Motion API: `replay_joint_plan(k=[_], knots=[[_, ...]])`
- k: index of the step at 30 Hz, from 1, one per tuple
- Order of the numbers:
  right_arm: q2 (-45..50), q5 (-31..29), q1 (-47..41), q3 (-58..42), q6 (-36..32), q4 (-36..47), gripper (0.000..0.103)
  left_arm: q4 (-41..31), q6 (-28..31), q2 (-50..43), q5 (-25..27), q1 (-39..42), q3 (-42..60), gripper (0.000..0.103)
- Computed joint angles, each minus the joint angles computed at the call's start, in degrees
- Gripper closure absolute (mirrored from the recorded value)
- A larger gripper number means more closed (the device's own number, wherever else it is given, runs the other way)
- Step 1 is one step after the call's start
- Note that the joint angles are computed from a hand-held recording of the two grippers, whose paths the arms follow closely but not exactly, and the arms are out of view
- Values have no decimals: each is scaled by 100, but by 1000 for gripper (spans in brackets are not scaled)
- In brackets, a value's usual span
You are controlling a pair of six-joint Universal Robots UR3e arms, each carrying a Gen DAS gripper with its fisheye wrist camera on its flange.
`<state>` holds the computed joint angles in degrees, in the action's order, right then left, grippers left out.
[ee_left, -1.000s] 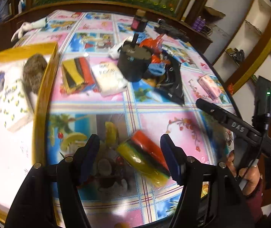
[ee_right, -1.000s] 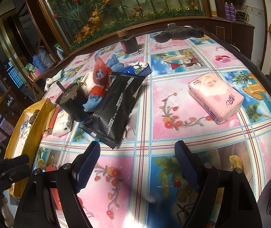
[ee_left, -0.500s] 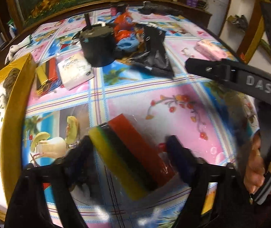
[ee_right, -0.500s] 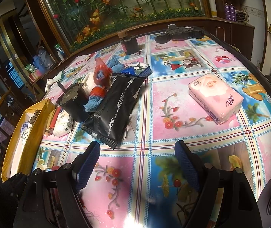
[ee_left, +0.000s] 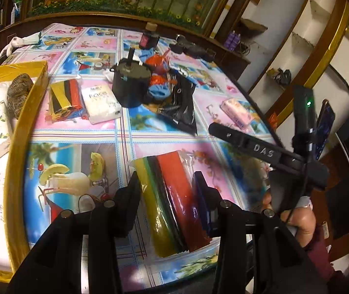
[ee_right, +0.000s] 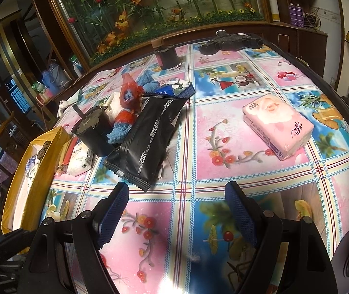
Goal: Organize soft objects
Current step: 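Lift the sponge strip bundle with the left gripper toward the tray, then carry the sponge bundle with the left gripper toward the tray while the right lifts the black snack packet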
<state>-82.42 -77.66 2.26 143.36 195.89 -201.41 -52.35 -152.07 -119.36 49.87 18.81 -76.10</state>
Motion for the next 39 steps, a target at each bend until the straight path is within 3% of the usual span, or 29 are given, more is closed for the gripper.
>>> replay_joint_plan(k=[10, 12, 15, 17, 22, 30, 32, 34, 39], knots=[[-51, 55, -36, 102, -25, -152, 22, 49, 36, 375, -573, 541, -338, 64], [-246, 495, -324, 402, -103, -396, 22, 22, 66, 421, -700, 673, -364, 64], [-879, 1752, -1252, 872, -179, -48, 22, -85, 152, 433, -879, 822, -357, 64], [-1158, 1898, -1470, 793, -211, 398, 22, -222, 242, 395, -976, 881, -300, 64], [-936, 1486, -1066, -250, 25, 1370, 22, -428, 352, 246, -1093, 991, -173, 64], [761, 73, 280, -2880, 607, 2636, 26, -606, 426, 205, -1189, 1277, -39, 63], [1057, -170, 470, -3337, 645, 3000, 37, -624, 412, 181, -1198, 1332, 12, 63], [1264, -176, 535, -3535, 687, 3148, 62, -636, 406, 161, -1191, 1367, 38, 63], [1108, -114, 514, -3127, 705, 2656, 73, -601, 359, 178, -1173, 1355, 3, 63]])
